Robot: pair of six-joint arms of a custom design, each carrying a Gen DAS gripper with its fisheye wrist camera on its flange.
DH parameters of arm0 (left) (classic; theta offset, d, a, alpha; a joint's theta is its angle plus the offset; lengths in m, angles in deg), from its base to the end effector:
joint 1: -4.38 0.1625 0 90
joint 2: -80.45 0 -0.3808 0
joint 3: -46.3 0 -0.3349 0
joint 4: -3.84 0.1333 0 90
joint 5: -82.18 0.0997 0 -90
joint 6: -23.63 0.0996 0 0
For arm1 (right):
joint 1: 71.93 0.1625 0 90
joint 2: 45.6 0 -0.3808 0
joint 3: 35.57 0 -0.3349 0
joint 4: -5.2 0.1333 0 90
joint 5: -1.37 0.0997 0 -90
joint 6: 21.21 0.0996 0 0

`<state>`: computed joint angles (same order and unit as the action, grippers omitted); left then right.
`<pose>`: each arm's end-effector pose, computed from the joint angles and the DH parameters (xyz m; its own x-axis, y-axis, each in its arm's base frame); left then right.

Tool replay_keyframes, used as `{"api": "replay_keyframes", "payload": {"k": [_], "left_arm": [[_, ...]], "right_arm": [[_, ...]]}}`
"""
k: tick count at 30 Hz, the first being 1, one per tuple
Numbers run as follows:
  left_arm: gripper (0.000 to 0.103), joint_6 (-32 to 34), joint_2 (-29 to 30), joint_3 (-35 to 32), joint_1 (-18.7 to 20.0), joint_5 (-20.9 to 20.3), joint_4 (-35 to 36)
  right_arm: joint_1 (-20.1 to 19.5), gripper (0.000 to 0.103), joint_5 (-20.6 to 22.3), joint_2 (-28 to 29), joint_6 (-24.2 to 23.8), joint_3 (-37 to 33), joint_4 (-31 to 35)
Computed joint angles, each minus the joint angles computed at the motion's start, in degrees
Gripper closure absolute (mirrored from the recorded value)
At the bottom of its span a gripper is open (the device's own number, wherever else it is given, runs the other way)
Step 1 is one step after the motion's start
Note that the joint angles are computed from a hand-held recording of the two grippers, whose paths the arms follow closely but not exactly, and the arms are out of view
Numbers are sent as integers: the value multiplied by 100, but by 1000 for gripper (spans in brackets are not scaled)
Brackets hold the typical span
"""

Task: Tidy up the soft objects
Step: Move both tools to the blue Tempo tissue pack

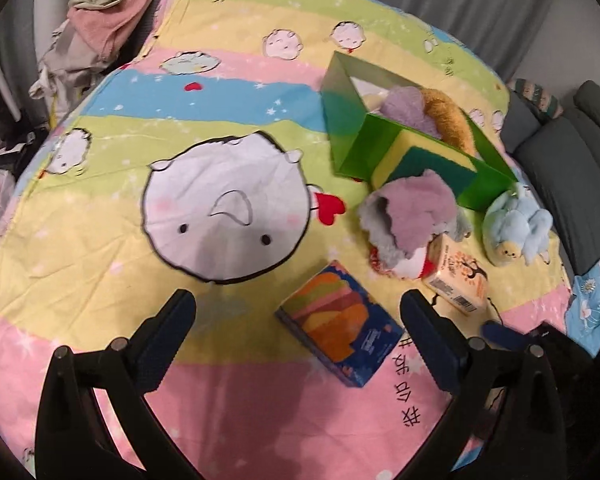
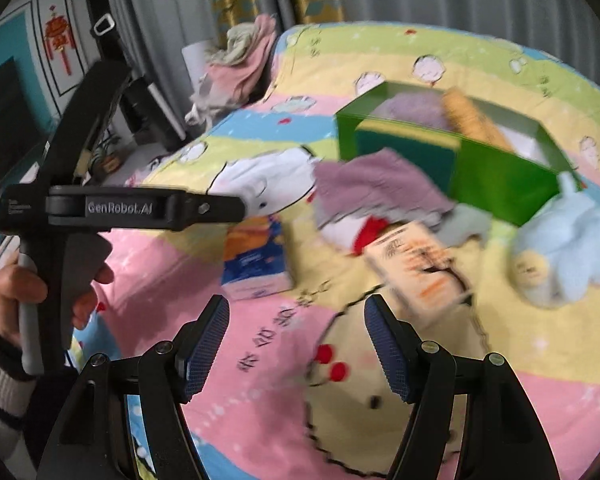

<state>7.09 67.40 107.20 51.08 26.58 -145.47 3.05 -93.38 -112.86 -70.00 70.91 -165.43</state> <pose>-0.3488 -0.6465 -0.0605 -0.8408 0.2611 -0.4742 0.4515 0.8216 -0.3481 -0.0210 -0.5608 0.2934 -0.7710 -0.3399 0.5385 -0.5854 0.7113 -0.3891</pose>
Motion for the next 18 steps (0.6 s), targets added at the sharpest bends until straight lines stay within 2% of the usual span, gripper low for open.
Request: {"api": "replay_keyframes", "payload": {"k": [3, 5, 9, 12, 15, 18], "left_arm": [[1, 268, 62, -10, 68, -256, -170], [1, 327, 116, -150, 106, -346, 47], [2, 185, 222, -479, 293, -840, 302], [4, 64, 284, -619, 356, -905, 414], [11, 17, 326, -694, 382, -873, 471], [12, -51, 310, -665, 394, -888, 421]], "right_arm": [[55, 32, -111, 177, 6, -28, -60], [70, 32, -129, 288, -9, -82, -52], [45, 32, -45, 531, 214, -307, 50], [66, 32, -65, 698, 404, -494, 224], [119, 29, -143, 772, 393, -587, 360], [188, 28, -238, 828, 357, -659, 427]]}}
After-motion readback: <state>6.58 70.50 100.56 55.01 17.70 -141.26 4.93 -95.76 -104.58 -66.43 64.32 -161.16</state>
